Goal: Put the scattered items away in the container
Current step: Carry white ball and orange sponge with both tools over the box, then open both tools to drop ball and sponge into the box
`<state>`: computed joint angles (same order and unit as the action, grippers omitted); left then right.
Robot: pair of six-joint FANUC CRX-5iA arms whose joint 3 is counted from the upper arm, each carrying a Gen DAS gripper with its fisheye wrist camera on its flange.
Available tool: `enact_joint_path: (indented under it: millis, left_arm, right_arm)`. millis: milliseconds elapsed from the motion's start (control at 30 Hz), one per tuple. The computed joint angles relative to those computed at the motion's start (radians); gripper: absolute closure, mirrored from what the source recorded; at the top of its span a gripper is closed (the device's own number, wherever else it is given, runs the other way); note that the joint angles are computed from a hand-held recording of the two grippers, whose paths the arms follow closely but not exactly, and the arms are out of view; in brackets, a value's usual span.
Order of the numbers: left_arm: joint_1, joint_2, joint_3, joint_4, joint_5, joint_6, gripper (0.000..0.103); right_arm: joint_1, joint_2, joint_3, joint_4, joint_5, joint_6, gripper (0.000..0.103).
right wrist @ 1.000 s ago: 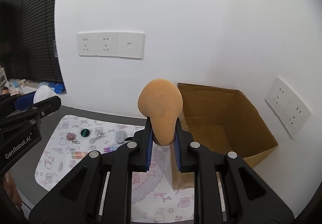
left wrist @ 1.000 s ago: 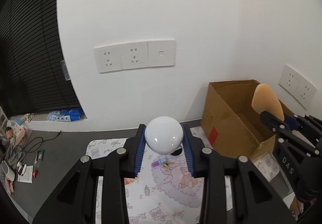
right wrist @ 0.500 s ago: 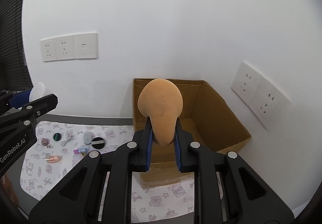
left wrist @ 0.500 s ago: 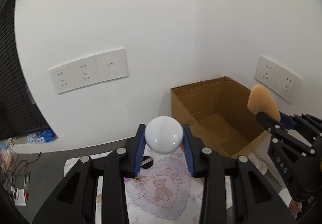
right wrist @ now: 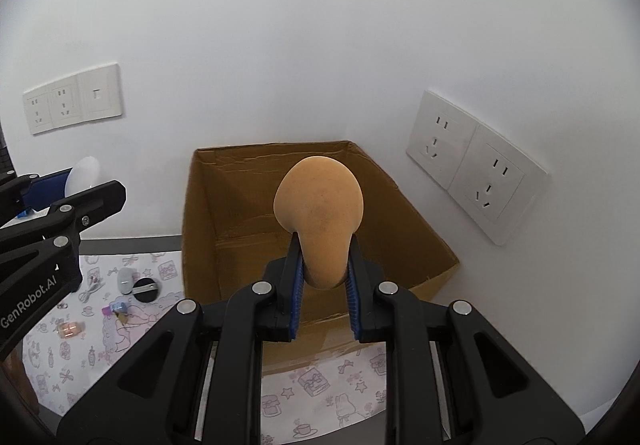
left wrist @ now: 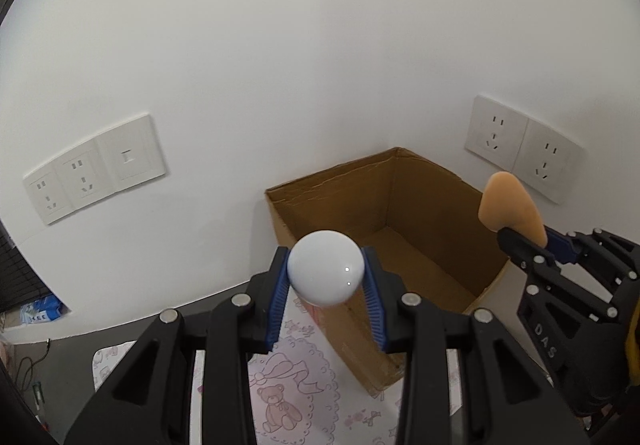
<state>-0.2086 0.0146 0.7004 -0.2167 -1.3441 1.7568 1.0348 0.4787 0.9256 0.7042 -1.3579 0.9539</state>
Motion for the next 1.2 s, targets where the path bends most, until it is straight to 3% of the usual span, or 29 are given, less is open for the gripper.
enact_joint_path:
  millis: [700,1200]
  left_arm:
    - [0.02,0.178,0.085,0.056,0.06,-0.044,0.068]
    - [0.048,0.216,0.061,0.115,0.078,-0.054,0.068]
  right_arm:
    - [-0.085,0.114,0.103,-0.046,-0.018,0.032,0.084]
    - [-0.115,0.199,0.203,-0.066,-0.049,0.054,0.083]
